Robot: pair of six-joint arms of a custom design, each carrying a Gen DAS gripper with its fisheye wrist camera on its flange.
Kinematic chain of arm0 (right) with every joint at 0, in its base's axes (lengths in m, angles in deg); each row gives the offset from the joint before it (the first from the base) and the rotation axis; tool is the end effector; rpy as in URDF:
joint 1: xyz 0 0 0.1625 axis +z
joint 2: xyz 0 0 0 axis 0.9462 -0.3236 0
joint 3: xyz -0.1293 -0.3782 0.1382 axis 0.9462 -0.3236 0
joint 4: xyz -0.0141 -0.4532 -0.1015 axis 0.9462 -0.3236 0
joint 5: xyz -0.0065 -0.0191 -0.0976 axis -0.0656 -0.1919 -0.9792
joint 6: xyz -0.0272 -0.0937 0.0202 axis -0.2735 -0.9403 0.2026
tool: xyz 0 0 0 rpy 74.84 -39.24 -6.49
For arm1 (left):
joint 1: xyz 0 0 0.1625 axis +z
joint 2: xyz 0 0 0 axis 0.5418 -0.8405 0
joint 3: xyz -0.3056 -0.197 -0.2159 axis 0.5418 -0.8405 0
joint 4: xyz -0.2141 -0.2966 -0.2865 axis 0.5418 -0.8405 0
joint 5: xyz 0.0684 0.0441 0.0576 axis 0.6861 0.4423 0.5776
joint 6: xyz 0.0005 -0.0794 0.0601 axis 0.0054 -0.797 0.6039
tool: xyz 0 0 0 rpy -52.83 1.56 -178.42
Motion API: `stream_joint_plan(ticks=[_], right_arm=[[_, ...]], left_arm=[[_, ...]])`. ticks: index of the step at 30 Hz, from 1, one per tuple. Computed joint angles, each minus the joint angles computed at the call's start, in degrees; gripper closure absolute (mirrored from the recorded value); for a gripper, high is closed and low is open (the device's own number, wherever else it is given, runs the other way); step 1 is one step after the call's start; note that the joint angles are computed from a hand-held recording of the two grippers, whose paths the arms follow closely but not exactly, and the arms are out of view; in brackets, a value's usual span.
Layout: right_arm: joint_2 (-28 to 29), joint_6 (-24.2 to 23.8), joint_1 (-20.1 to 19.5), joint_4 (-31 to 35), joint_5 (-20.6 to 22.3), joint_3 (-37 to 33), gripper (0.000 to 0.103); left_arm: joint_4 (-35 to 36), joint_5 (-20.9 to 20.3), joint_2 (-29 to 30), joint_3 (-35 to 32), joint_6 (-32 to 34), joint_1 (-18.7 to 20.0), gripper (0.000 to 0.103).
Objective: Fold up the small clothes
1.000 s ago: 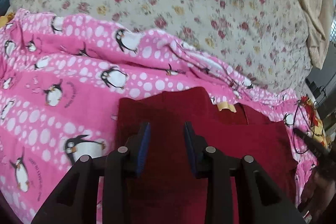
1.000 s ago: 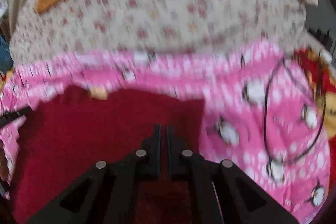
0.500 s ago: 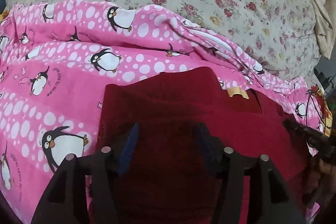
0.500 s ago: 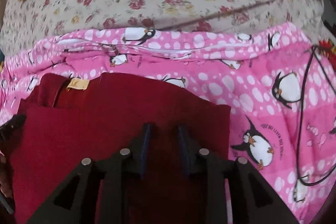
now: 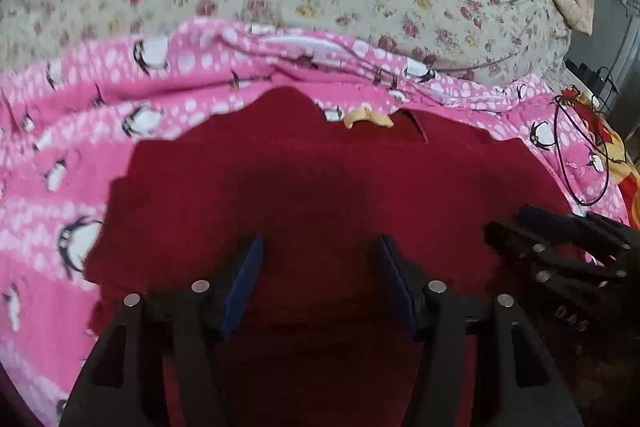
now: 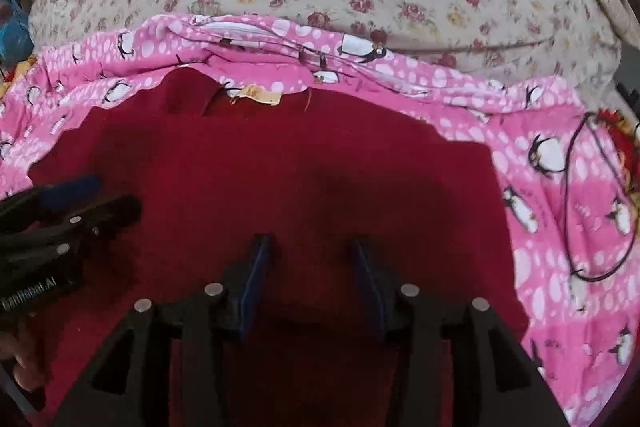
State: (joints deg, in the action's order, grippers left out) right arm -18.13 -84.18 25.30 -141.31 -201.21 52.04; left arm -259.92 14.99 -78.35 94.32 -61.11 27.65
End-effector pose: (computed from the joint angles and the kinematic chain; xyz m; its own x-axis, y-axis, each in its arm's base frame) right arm 0.1788 -0.7561 0.0610 -0.6093 -0.5292 0.5905 -0.7108 0.6946 -0.1109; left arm -0.1301 -0.6697 0.1064 -0.7609 -0.2867 -0.5821 0.2369 0.7125 -0.6605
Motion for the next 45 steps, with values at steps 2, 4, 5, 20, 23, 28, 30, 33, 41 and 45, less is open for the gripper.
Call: stream_joint_plan(ticks=[2, 4, 5, 20, 23, 28, 30, 33, 41, 45], right_arm=[[-1.6, 3.3, -0.3, -2.9, 1.3, 2.2, 0.057], [-3.1, 3.5, 0.0, -8.0, 0.5, 5.5, 0.054], [-3.9, 2.4, 0.3, -12.4, -0.4, 7.7, 0.049], [-9.1, -3.4, 1.5, -35.7, -2.3, 21.4, 0.028], [-8.9, -3.1, 1.4, -35.3, -2.1, 21.2, 0.028], [-8.6, -2.6, 1.5, -34.7, -2.1, 21.0, 0.028], [-8.4, -2.7, 1.6, -34.5, -2.1, 20.9, 0.028], [-8.3, -2.5, 1.5, -34.1, -2.3, 20.7, 0.028], [-8.2, -2.0, 1.4, -33.4, -2.2, 20.8, 0.028], [-8.3, -1.9, 1.3, -33.2, -2.0, 20.9, 0.028]], left_arm=[[-2.1, 1.0, -0.7, 1.6, -0.3, -1.0, 0.061], [-3.7, 2.0, -2.2, 4.2, -2.0, -2.6, 0.061], [-5.3, 2.5, -2.4, 5.1, -1.9, -3.2, 0.061], [-15.7, 5.9, -0.4, 11.1, -0.6, -9.5, 0.061], [-13.2, 5.6, -0.3, 10.7, -2.4, -9.1, 0.061], [-11.8, 5.1, -0.2, 10.3, -3.4, -8.8, 0.061], [-10.4, 4.9, -0.4, 10.2, -4.6, -8.6, 0.061], [-5.9, 4.8, -1.2, 9.9, -8.0, -8.2, 0.057], [-3.5, 9.2, -0.9, 9.7, -10.2, -8.6, 0.029], [-6.2, 9.2, -0.7, 9.8, -8.3, -8.5, 0.029]])
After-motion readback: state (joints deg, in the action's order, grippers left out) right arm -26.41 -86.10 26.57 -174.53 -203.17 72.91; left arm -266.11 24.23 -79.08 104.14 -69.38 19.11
